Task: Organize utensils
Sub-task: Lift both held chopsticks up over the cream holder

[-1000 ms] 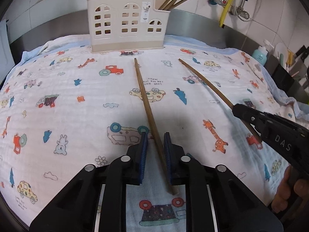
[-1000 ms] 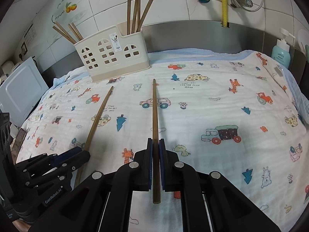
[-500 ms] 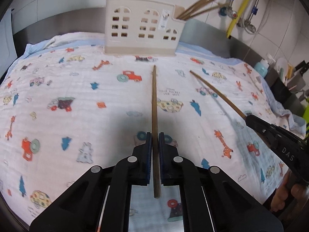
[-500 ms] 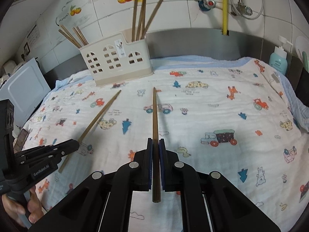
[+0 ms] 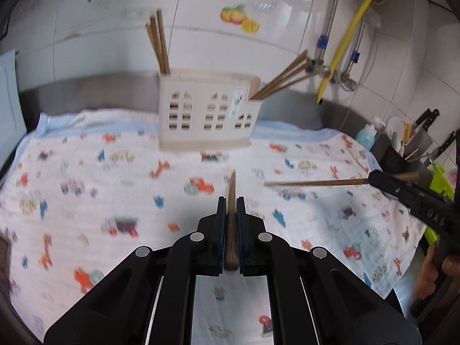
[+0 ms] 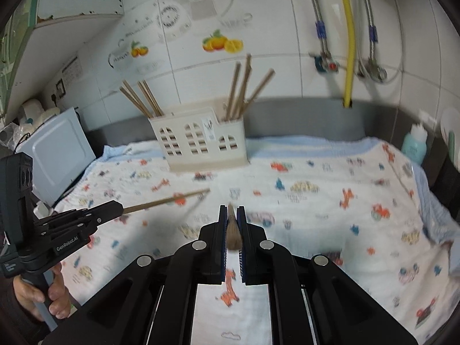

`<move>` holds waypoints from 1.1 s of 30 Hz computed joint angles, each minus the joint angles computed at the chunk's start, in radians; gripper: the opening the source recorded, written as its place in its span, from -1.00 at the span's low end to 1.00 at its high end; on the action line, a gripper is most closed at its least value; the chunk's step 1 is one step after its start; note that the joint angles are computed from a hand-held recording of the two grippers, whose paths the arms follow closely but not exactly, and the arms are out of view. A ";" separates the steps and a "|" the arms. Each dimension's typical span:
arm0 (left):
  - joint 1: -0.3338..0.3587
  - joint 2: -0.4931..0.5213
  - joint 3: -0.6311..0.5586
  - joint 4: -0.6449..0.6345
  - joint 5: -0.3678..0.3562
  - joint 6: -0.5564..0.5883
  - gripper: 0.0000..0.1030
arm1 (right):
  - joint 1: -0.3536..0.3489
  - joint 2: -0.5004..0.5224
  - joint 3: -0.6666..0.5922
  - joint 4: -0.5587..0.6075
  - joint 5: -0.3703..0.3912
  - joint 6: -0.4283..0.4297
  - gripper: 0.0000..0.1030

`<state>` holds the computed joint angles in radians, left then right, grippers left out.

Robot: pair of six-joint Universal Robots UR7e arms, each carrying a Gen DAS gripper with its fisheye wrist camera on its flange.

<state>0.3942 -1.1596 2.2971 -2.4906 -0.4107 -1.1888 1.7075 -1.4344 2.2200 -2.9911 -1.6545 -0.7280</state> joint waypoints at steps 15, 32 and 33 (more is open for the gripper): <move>0.052 -0.055 -0.061 -0.229 -0.012 0.449 -0.90 | 0.172 0.105 -0.262 0.211 -0.077 0.048 -0.88; 0.090 -0.024 -0.233 -0.455 0.057 0.859 -0.90 | 0.293 0.348 -0.608 0.291 -0.191 0.059 -0.88; 0.091 -0.011 -0.258 -0.501 0.072 0.920 -0.90 | 0.292 0.364 -0.623 0.297 -0.199 0.061 -0.88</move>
<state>0.4847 -1.1703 2.0395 -2.9913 -0.3389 -0.2691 2.0000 -1.0708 1.5970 -2.6939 -1.8531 -0.6667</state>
